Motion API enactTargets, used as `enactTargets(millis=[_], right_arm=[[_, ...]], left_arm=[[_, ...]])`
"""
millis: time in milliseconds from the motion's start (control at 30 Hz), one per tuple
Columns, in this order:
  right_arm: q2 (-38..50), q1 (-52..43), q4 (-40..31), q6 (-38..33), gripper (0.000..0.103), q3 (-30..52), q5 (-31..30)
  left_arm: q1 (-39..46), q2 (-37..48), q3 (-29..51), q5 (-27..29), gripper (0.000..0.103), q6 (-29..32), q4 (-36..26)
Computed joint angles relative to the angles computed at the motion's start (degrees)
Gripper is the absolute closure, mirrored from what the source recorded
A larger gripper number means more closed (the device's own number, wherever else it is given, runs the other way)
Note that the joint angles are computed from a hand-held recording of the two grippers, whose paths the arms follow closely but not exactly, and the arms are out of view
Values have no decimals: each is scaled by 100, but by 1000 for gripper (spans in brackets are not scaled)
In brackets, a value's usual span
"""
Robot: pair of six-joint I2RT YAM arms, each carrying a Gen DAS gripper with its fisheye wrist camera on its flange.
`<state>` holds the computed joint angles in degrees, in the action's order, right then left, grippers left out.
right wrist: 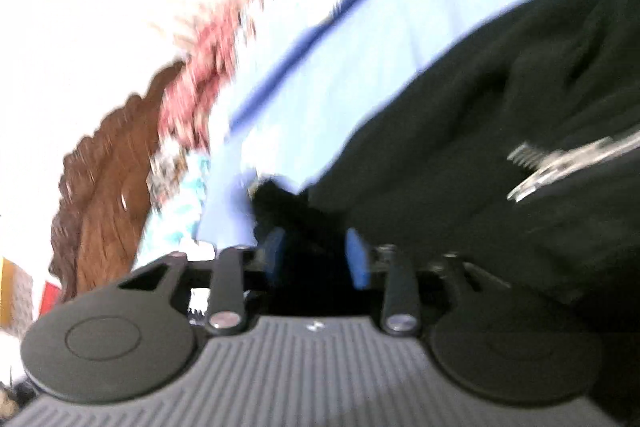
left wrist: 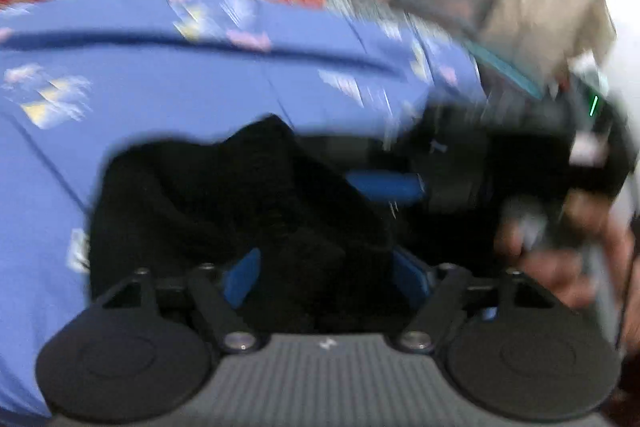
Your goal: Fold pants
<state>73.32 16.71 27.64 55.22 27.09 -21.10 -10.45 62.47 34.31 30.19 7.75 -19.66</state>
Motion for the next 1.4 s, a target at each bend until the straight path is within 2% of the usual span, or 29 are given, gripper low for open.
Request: enactTargets(millis=[33, 67, 100, 133, 200, 300, 400, 467, 500, 533, 600, 633, 700, 800, 867, 967, 1033, 1100, 1200, 1267, 1400], right_arm=[[-48, -25, 86, -1, 31, -70, 15], [-47, -5, 81, -45, 30, -76, 60], [-4, 47, 46, -107, 30, -50, 112], [103, 151, -48, -214, 29, 39, 182], [375, 393, -240, -410, 28, 254, 371], [585, 765, -483, -918, 28, 431, 1038], [830, 797, -548, -1218, 28, 602, 1128], [800, 602, -593, -1451, 58, 532, 751], [855, 715, -904, -1754, 75, 737, 837], [744, 798, -1171, -2061, 79, 797, 1038], [548, 846, -1171, -2427, 82, 763, 1200], [424, 858, -1133, -2498, 82, 698, 1311], [141, 880, -1135, -2738, 82, 547, 1725], [38, 874, -1081, -2918, 82, 408, 2261], [148, 797, -1069, -2881, 79, 355, 2417], [340, 719, -1206, -2774, 71, 384, 2509], [260, 744, -1211, -2872, 58, 361, 2625], [119, 918, -1187, -2977, 54, 369, 3006], [-219, 1060, -895, -3120, 54, 124, 3280], [-480, 1123, -814, -3194, 54, -40, 3330], [-833, 1192, -739, -3325, 54, -324, 3024]], left_arm=[[-124, -34, -27, -140, 29, 25, -44], [-142, -152, -44, -161, 28, 90, -115], [-57, -319, -22, -71, 22, 197, -276], [152, -426, 54, 142, 16, 313, -469], [861, -671, 160, 806, 11, 495, -856], [2039, -678, 353, 1537, 10, 591, -1308], [2774, -154, 525, 1654, 16, 411, -1339], [2789, 248, 675, 1383, 24, 36, -1222], [2829, 381, 690, 1364, 29, -78, -1222], [2861, 480, 705, 1402, 34, -160, -1220], [2688, 475, 651, 1379, 42, -395, -1055], [2490, 436, 634, 1289, 50, -507, -899], [2093, 229, 511, 1083, 55, -620, -635], [1532, 111, 460, 785, 56, -718, -374], [980, 276, 570, 190, 56, -844, -301], [163, 828, 807, -1013, 56, -999, -490], [-157, 1104, 825, -1579, 54, -1162, -537], [-317, 1011, 712, -1817, 54, -1203, -430], [-442, 923, 690, -2021, 54, -1180, -483], [-486, 961, 753, -2058, 54, -1223, -513], [-547, 1006, 781, -2153, 53, -1220, -509]])
